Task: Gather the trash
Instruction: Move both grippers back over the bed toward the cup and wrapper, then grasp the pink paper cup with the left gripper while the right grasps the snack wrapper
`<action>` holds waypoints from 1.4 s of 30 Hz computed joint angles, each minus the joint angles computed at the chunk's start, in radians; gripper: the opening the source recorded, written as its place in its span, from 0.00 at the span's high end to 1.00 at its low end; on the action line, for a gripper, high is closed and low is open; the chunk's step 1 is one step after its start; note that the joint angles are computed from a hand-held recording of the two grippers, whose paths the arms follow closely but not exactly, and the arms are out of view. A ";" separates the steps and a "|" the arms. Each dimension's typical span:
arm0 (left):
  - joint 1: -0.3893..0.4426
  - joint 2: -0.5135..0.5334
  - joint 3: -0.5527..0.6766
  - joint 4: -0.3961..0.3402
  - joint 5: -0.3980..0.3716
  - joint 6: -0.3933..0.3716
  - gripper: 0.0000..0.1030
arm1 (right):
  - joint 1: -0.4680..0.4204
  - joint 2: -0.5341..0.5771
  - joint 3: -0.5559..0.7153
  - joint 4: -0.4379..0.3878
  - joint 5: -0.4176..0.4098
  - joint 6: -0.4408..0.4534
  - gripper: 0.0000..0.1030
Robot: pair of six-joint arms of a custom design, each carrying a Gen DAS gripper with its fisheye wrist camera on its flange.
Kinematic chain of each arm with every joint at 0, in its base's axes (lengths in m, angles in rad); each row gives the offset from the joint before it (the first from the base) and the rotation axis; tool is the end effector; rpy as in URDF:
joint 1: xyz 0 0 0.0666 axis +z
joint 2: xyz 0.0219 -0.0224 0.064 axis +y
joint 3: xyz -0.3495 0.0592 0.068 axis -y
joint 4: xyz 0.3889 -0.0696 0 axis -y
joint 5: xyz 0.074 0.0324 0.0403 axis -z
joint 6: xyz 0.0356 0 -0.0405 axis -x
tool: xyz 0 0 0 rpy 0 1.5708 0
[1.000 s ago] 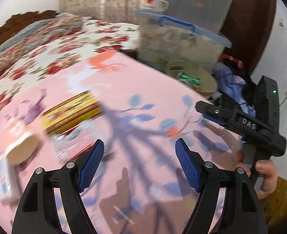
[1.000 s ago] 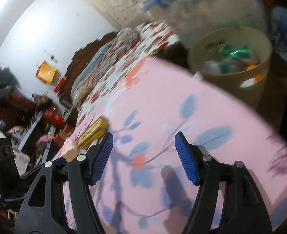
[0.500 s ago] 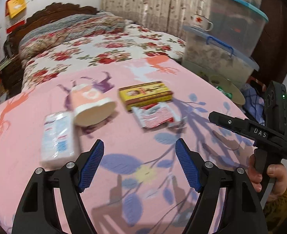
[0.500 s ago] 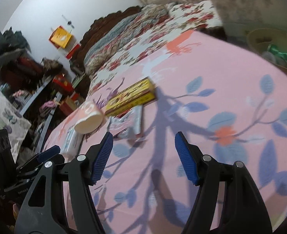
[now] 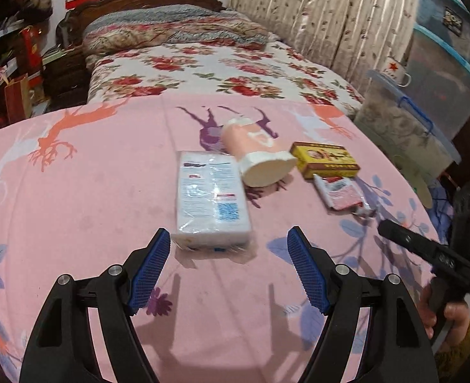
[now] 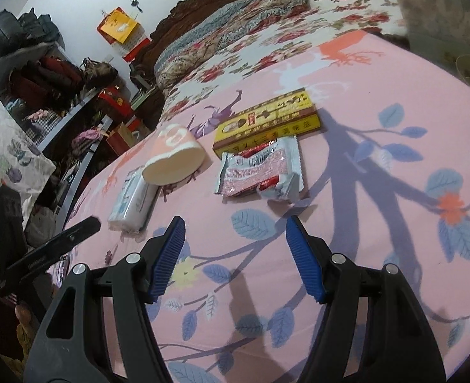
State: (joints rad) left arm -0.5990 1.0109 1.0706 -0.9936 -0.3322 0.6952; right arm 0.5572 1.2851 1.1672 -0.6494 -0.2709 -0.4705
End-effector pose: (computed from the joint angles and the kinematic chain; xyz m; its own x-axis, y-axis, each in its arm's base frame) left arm 0.2921 -0.1858 0.3994 -0.7487 -0.2221 -0.6246 -0.1390 0.9739 -0.1796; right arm 0.3794 0.2471 0.3640 -0.8303 -0.0027 -0.5574 -0.3328 0.8046 0.4919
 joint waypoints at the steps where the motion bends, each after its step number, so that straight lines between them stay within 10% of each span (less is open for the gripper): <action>1: 0.003 0.005 0.002 -0.004 0.001 0.001 0.30 | 0.001 -0.002 -0.002 -0.002 0.001 0.000 0.35; 18: 0.024 0.048 0.041 -0.001 0.037 -0.015 0.30 | -0.106 0.180 0.144 0.000 -0.094 -0.071 0.47; 29: 0.232 0.380 0.362 -0.066 0.281 -0.255 0.30 | 0.015 0.242 0.242 -0.101 0.136 0.212 0.49; 35: 0.322 0.534 0.473 -0.125 0.523 -0.229 0.57 | -0.018 0.232 0.217 -0.080 0.042 0.184 0.84; 42: 0.231 0.470 0.457 -0.060 0.438 -0.242 0.68 | -0.069 0.145 0.098 0.045 -0.060 0.041 0.87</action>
